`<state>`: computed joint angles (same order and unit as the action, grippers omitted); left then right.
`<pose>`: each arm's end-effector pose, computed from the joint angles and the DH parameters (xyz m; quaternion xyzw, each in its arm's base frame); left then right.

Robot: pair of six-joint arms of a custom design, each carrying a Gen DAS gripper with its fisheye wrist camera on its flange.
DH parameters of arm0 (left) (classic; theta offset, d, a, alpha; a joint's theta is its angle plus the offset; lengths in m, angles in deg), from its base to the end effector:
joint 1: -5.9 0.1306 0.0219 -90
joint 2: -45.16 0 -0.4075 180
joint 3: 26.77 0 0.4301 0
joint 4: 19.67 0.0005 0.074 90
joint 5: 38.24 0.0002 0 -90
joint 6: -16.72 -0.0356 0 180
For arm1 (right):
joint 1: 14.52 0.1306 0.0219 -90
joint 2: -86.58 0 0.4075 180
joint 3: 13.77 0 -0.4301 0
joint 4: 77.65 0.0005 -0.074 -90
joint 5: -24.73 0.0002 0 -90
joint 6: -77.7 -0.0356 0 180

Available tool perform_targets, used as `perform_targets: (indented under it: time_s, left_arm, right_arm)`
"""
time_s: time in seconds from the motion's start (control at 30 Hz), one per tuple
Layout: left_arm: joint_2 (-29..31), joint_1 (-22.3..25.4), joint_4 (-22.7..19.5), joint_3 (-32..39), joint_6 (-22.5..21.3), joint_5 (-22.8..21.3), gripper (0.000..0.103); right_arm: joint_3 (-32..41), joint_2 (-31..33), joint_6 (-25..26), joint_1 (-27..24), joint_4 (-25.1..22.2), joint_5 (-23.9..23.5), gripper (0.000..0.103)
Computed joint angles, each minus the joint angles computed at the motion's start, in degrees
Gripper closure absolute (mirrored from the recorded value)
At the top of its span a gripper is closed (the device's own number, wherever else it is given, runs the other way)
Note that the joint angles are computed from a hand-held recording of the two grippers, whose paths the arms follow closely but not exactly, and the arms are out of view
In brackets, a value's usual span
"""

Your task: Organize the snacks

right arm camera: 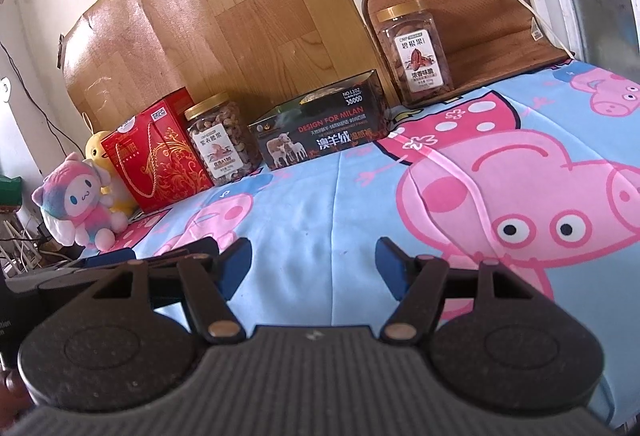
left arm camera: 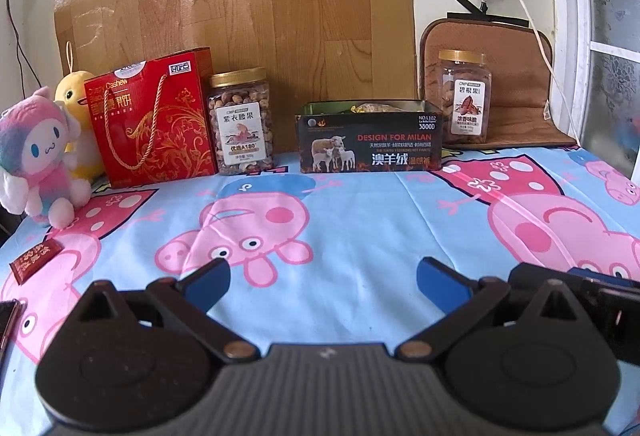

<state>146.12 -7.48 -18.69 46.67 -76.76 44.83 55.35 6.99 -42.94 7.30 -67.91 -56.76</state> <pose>0.5637 -0.1302 0.2829 0.0930 0.8445 0.0059 0.5274 0.5263 0.2045 0.2677 0.1050 0.8189 0.1929 0.5303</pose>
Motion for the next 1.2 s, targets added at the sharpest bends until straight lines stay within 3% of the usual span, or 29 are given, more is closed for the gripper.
perform_targets:
  time_s: [0.2, 0.5, 1.2]
  left_arm:
    - [-0.10, -0.21, 0.24, -0.15, -0.03, -0.92, 0.000]
    - [0.22, -1.20, 0.57, 0.14, -3.15, -5.82, 0.000]
    - [0.59, -1.34, 2.96, 0.10, -3.83, -8.84, 0.000]
  right_arm:
    - [-0.03, 0.01, -0.01, -0.07, 0.05, -0.13, 0.032]
    - [-0.20, -0.05, -0.32, -0.07, 0.19, 0.19, 0.032]
    - [-0.16, 0.13, -0.82, -0.05, 0.01, 0.42, 0.031]
